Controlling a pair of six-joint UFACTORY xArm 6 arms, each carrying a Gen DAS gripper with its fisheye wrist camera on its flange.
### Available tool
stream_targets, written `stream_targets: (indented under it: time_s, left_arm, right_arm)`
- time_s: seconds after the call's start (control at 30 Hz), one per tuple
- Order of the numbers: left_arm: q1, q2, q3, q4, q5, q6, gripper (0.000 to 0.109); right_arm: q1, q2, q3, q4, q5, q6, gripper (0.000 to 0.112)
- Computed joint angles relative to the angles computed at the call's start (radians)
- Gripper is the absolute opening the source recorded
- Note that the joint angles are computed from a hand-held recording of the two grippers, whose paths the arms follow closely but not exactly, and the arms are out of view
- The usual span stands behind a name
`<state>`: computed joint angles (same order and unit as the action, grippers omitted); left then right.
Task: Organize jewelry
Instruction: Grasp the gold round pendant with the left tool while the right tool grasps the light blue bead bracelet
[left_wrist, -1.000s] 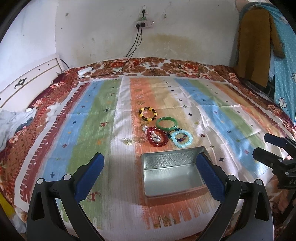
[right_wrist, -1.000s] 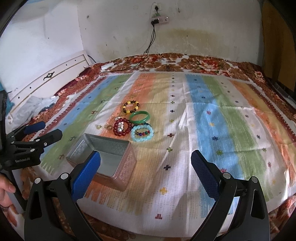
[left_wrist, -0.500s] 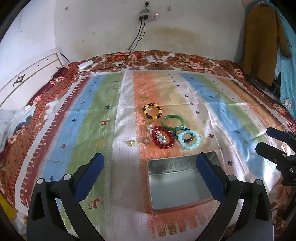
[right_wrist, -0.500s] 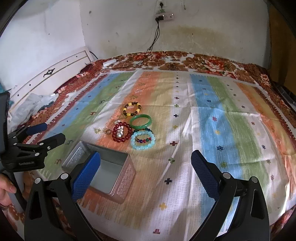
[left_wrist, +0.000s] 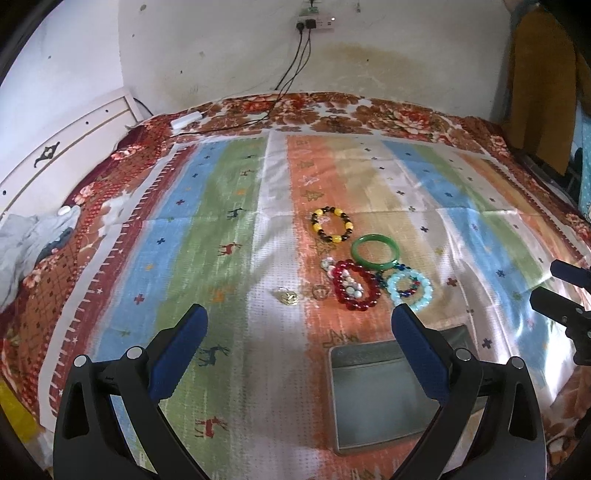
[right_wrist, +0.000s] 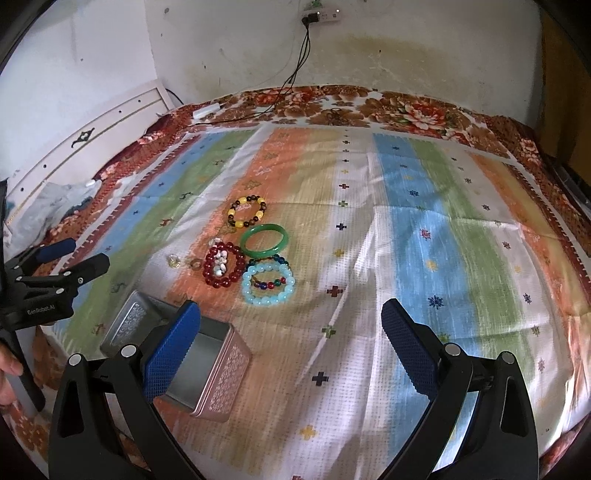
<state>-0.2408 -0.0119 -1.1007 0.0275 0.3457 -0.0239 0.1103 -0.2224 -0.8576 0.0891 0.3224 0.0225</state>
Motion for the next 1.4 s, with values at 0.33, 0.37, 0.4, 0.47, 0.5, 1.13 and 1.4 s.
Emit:
stream_targets:
  time_s: [0.33,0.37,0.4,0.47,0.5,1.13,1.4]
  left_arm:
    - [0.011,0.094,-0.117,0.016,0.103,-0.004,0.097]
    - [0.012,0.105,-0.132,0.004,0.12,0.005,0.097]
    - [0.014,0.123,-0.157,-0.021,0.151,0.021,0.097]
    - [0.017,0.146,-0.188,-0.041,0.189,0.031,0.097]
    - [0.018,0.16,-0.208,-0.055,0.21,0.039,0.097]
    - [0.042,0.367,-0.475,-0.068,0.407,0.033,0.097]
    - [0.06,0.449,-0.577,-0.101,0.496,0.02,0.096]
  right_arm:
    - [-0.022,0.118,-0.131,0.181,0.123,-0.11,0.099]
    - [-0.024,0.131,-0.144,0.167,0.131,-0.096,0.099]
    - [-0.027,0.139,-0.152,0.156,0.138,-0.087,0.099]
    - [-0.028,0.154,-0.167,0.135,0.149,-0.073,0.099]
    - [-0.028,0.163,-0.176,0.132,0.154,-0.074,0.099]
    - [-0.024,0.345,-0.368,0.09,0.307,-0.025,0.099]
    - [-0.028,0.405,-0.433,0.076,0.367,0.006,0.099]
